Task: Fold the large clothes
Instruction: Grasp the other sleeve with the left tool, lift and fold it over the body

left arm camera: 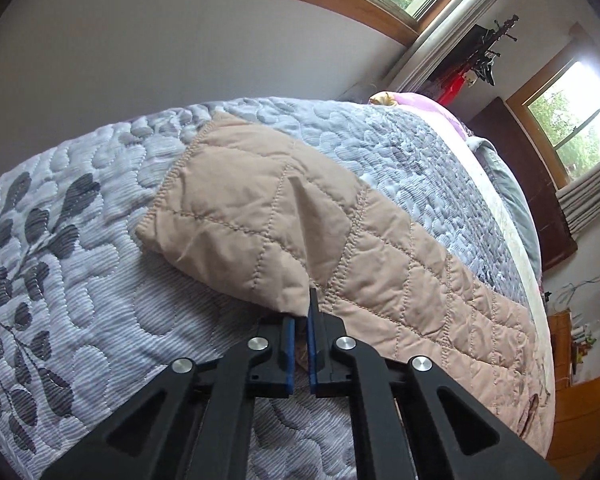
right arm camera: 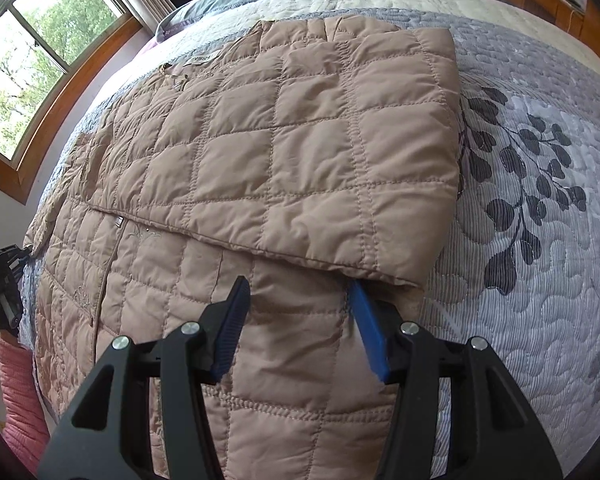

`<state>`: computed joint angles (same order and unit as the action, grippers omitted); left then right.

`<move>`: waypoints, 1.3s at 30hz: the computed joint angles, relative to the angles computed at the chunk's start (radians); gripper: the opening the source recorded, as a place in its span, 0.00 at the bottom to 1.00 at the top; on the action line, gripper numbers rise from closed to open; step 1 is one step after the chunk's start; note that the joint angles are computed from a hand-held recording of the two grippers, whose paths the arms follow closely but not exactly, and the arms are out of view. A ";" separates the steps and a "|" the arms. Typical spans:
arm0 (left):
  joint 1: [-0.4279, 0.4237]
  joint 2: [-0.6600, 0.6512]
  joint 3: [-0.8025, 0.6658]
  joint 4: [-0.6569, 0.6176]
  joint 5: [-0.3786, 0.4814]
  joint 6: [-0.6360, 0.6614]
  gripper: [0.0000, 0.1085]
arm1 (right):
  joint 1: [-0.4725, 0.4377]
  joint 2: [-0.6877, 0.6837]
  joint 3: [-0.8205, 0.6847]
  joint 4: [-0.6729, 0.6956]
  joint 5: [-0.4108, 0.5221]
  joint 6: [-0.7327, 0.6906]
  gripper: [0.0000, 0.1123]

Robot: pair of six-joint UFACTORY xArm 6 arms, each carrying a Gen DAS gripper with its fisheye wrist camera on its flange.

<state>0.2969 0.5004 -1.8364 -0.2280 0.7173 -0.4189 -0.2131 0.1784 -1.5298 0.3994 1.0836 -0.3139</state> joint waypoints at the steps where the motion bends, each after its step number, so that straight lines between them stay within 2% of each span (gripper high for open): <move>1: -0.004 -0.015 0.009 -0.005 -0.020 0.003 0.04 | -0.002 -0.002 0.000 0.004 0.002 -0.001 0.47; 4: -0.033 -0.080 0.053 -0.023 -0.111 0.050 0.03 | -0.007 -0.027 0.017 0.011 -0.006 -0.011 0.46; 7: -0.093 -0.132 0.065 -0.003 -0.163 0.104 0.03 | -0.014 -0.054 0.034 0.019 -0.012 -0.024 0.47; 12: -0.232 -0.149 0.017 0.066 -0.188 0.184 0.03 | -0.017 -0.093 0.063 0.021 -0.014 -0.040 0.47; 18: -0.387 -0.055 -0.121 0.127 -0.104 0.239 0.03 | -0.023 -0.139 0.103 0.033 -0.021 -0.058 0.48; 23: -0.485 -0.030 -0.122 0.101 -0.097 0.304 0.03 | -0.028 -0.153 0.116 0.034 -0.025 -0.062 0.48; 32: -0.587 0.130 -0.312 0.099 0.001 0.344 0.03 | -0.024 -0.149 0.119 0.033 -0.030 -0.055 0.48; 37: -0.589 0.271 -0.518 0.017 0.192 0.400 0.08 | -0.016 -0.131 0.100 0.040 -0.024 -0.048 0.48; 39: -0.572 0.285 -0.540 -0.109 0.262 0.478 0.21 | -0.013 -0.123 0.089 0.048 -0.018 -0.051 0.48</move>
<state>-0.2750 0.7851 -2.3762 -0.3371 0.9792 0.0587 -0.2258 0.0553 -1.4411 0.4471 1.0657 -0.3649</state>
